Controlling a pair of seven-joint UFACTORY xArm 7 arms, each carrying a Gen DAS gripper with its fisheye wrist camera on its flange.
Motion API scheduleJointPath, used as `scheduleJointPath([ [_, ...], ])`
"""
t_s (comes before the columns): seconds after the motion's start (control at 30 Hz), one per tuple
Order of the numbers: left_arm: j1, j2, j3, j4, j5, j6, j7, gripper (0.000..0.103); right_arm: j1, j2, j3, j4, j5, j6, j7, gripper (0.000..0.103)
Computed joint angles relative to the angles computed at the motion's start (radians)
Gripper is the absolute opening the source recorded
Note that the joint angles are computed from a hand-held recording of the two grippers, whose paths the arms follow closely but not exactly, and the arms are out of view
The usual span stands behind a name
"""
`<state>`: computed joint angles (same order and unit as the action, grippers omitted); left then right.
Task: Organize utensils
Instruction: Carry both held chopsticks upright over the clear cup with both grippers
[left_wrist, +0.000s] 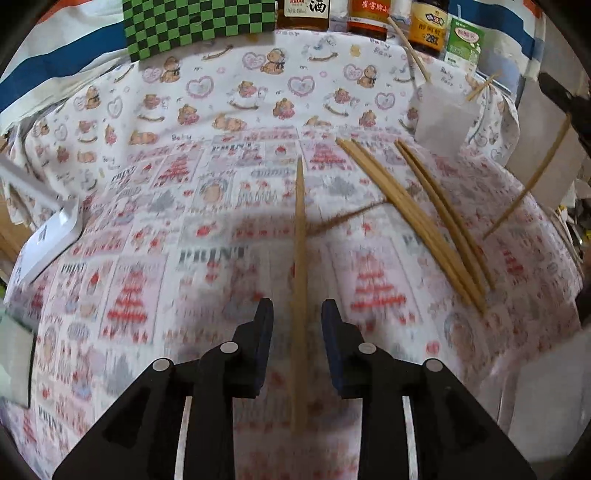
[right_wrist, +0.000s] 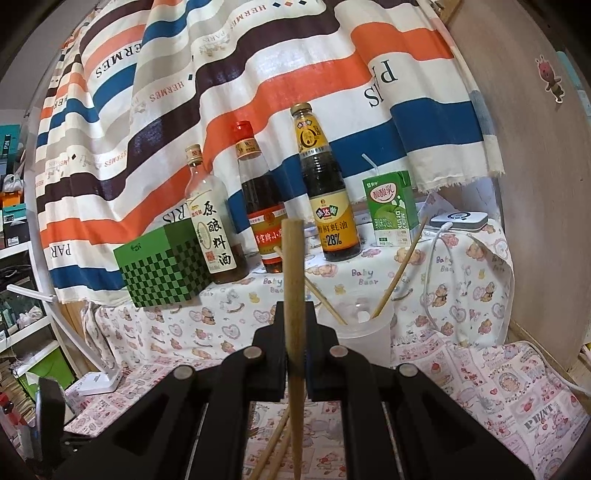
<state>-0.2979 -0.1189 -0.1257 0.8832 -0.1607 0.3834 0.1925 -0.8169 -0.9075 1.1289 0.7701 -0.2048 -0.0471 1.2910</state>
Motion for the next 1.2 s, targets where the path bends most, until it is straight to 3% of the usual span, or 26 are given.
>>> scheduleJointPath([
  [0.07,0.002,-0.027,-0.003,-0.033,0.014,-0.009,-0.005,0.022,0.003,0.001,-0.002,0.000,0.000,0.000,-0.002,0.006],
  [0.13,0.003,-0.042,-0.006,-0.044,0.037,0.000,-0.013,0.006,0.005,-0.001,-0.003,0.000,0.001,-0.004,-0.002,0.006],
  [0.2,-0.007,-0.049,0.000,-0.048,0.019,-0.006,0.000,0.006,0.003,-0.003,-0.001,0.002,0.000,0.003,-0.004,0.006],
  [0.3,0.003,-0.082,-0.015,-0.071,0.072,-0.073,-0.038,0.006,0.001,-0.010,-0.001,-0.001,0.004,-0.004,0.001,0.006],
  [0.47,-0.100,-0.173,0.069,-0.062,-0.091,-0.175,0.106,0.006,0.027,-0.013,-0.018,0.002,-0.007,0.027,-0.013,0.006],
  [0.6,-0.182,-0.182,0.128,0.029,-0.174,-0.203,0.206,0.006,0.073,0.060,-0.072,0.037,-0.031,0.046,-0.070,0.006],
  [0.73,-0.159,-0.111,0.092,0.185,-0.169,-0.173,0.217,0.006,0.095,0.107,-0.140,0.136,-0.069,0.156,-0.140,0.006],
  [0.83,-0.167,-0.038,0.073,0.320,-0.217,-0.154,0.254,0.006,0.045,0.071,-0.152,0.176,-0.075,0.158,-0.104,0.006],
  [0.97,-0.194,0.052,0.062,0.494,-0.425,-0.083,0.417,0.006,-0.076,-0.012,-0.132,0.216,-0.082,0.136,-0.070,0.006],
  [1.2,-0.144,0.251,-0.052,0.771,-0.454,-0.048,0.405,0.006,-0.259,0.009,-0.094,0.296,-0.029,0.090,-0.031,0.006],
])
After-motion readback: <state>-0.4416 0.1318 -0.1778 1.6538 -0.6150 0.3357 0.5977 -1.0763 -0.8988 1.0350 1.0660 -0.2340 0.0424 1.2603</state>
